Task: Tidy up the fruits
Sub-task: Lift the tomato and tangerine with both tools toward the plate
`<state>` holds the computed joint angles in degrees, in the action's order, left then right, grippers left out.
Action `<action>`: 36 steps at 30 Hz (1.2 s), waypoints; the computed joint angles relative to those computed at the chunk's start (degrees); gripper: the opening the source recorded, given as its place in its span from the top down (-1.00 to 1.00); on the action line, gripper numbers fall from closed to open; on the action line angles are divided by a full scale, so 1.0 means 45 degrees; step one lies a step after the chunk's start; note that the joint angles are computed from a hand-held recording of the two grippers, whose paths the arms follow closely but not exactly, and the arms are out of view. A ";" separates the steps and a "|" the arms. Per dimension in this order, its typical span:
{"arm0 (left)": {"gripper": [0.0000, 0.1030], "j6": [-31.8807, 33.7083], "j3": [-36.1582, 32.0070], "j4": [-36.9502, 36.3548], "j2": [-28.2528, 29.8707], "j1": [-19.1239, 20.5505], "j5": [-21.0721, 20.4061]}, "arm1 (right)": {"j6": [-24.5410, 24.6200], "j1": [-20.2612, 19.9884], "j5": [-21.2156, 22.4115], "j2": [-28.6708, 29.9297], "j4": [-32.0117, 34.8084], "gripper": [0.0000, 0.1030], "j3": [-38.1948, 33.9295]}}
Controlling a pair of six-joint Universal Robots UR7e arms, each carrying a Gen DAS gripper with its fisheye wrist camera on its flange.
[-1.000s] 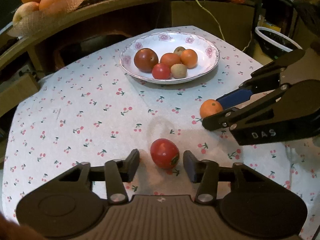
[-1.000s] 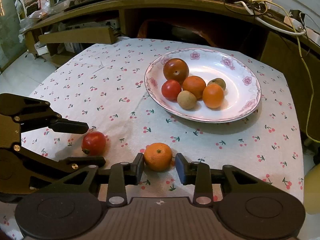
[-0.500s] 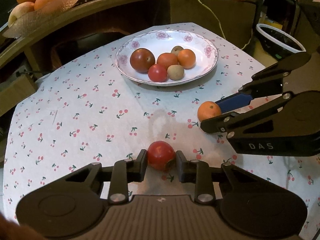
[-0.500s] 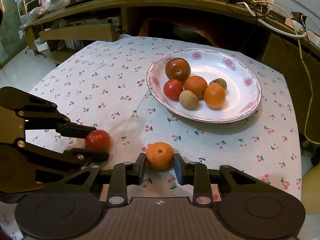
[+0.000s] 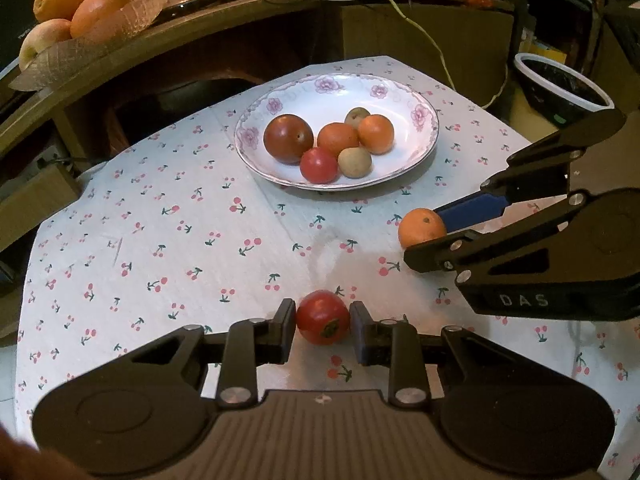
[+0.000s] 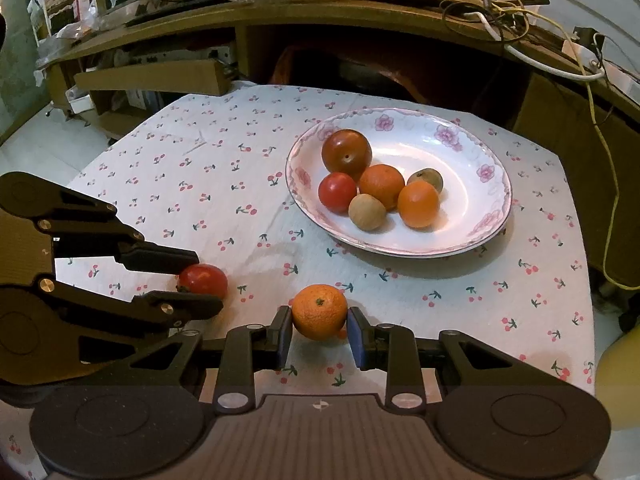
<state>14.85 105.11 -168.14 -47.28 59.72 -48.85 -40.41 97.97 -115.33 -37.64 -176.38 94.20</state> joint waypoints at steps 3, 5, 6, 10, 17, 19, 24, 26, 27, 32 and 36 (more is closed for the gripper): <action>0.32 -0.0160 -0.0048 0.0112 -0.0010 0.0124 -0.0258 | 0.0026 0.0001 -0.0016 0.0004 0.0064 0.43 -0.0030; 0.31 -0.0267 -0.0113 0.0244 0.0040 0.0180 -0.0358 | 0.0064 -0.0004 -0.0028 0.0000 0.0095 0.43 -0.0026; 0.31 -0.0204 -0.0095 0.0102 0.0082 0.0209 -0.0419 | 0.0080 -0.0006 -0.0038 0.0005 0.0109 0.43 -0.0038; 0.29 -0.0222 -0.0110 -0.0178 0.0120 0.0326 -0.0643 | 0.0161 -0.0034 -0.0047 -0.0018 0.0189 0.43 -0.0061; 0.28 -0.0267 -0.0019 -0.0114 0.0062 0.0276 -0.0478 | 0.0233 -0.0063 -0.0067 -0.0071 0.0173 0.43 -0.0056; 0.28 -0.0317 0.0095 -0.0089 -0.0026 0.0256 -0.0428 | 0.0248 -0.0067 -0.0063 -0.0081 0.0169 0.43 -0.0056; 0.32 -0.0312 -0.0046 -0.0015 0.0072 0.0229 -0.0354 | 0.0268 -0.0059 -0.0109 -0.0002 0.0147 0.43 -0.0132; 0.32 -0.0181 -0.0069 -0.0078 0.0131 0.0196 -0.0275 | 0.0257 -0.0037 -0.0105 0.0032 0.0168 0.43 -0.0143; 0.32 -0.0144 -0.0084 -0.0071 0.0148 0.0181 -0.0233 | 0.0226 -0.0025 -0.0103 0.0051 0.0162 0.43 -0.0141; 0.33 0.0039 -0.0083 -0.0243 0.0178 0.0097 0.0028 | 0.0114 0.0008 -0.0024 0.0059 0.0126 0.43 -0.0139; 0.33 0.0195 -0.0127 -0.0425 0.0217 0.0049 0.0132 | 0.0162 -0.0005 -0.0024 0.0031 0.0004 0.43 -0.0144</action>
